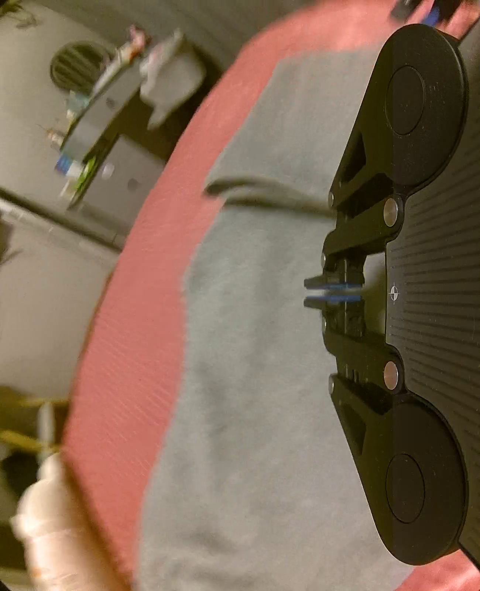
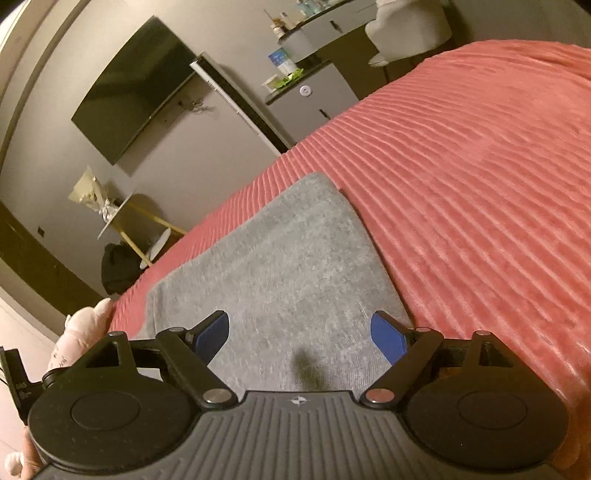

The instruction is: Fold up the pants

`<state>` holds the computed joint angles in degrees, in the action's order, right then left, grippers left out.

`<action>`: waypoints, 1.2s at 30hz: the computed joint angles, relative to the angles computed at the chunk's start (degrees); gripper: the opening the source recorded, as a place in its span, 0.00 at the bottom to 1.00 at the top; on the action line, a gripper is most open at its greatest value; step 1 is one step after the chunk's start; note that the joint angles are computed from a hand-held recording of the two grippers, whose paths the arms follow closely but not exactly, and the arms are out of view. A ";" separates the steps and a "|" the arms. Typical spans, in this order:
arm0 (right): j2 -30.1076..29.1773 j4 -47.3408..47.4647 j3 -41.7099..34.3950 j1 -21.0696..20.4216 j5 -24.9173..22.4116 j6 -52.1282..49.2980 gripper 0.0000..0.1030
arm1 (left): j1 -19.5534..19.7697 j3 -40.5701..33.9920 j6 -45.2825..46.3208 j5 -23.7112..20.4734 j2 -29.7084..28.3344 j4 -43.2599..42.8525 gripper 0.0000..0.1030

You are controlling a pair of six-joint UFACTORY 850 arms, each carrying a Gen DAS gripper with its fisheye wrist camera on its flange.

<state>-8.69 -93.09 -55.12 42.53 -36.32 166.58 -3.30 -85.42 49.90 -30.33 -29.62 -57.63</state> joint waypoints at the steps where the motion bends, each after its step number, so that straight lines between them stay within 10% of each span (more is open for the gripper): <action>1: -0.10 -0.51 0.06 -0.02 0.41 0.52 0.82 | 0.36 0.32 2.83 -3.66 -0.08 -1.93 0.31; 4: -0.87 -0.35 -0.57 -0.12 1.40 -0.11 0.82 | -0.32 -0.80 4.29 -10.23 -1.05 -0.39 0.73; 8: -1.17 1.79 -1.80 0.67 1.33 -4.53 0.82 | -1.49 -6.31 -2.28 -17.73 -5.64 3.08 0.73; 12: 0.33 -1.75 -0.21 2.05 0.88 3.13 0.78 | -2.69 -6.31 -8.19 -14.47 -5.86 6.64 0.18; 15: 0.55 -6.08 0.13 2.62 2.30 9.88 0.34 | -2.19 -5.29 -6.62 -14.08 -5.17 3.32 0.15; 19: -2.43 6.57 -3.73 1.28 8.39 -5.11 0.25 | -1.16 -1.61 -2.27 -11.32 -2.43 -0.41 0.14; 21: -3.08 18.30 -5.04 1.12 3.70 -12.82 0.06 | -0.56 -0.45 -0.64 -10.90 -1.27 -0.14 0.14; 24: -2.34 26.09 -5.39 1.56 -6.55 -15.60 0.01 | -1.09 0.51 -0.41 -9.49 0.02 1.02 0.14; 29: 1.44 10.44 0.02 1.12 1.76 -3.25 0.09 | -4.71 5.20 -2.21 3.37 5.18 6.03 0.14; 30: 1.38 5.20 0.30 0.56 5.58 -0.85 0.09 | -5.53 7.42 2.87 6.94 7.00 2.60 0.23; 33: -1.22 3.87 -2.39 -1.17 12.69 -6.82 0.21 | -8.50 12.48 18.20 14.57 10.95 -10.39 0.97; 36: -3.27 10.17 -4.58 -0.82 6.79 -12.94 0.23 | -10.24 11.46 15.19 13.90 9.97 -5.98 0.89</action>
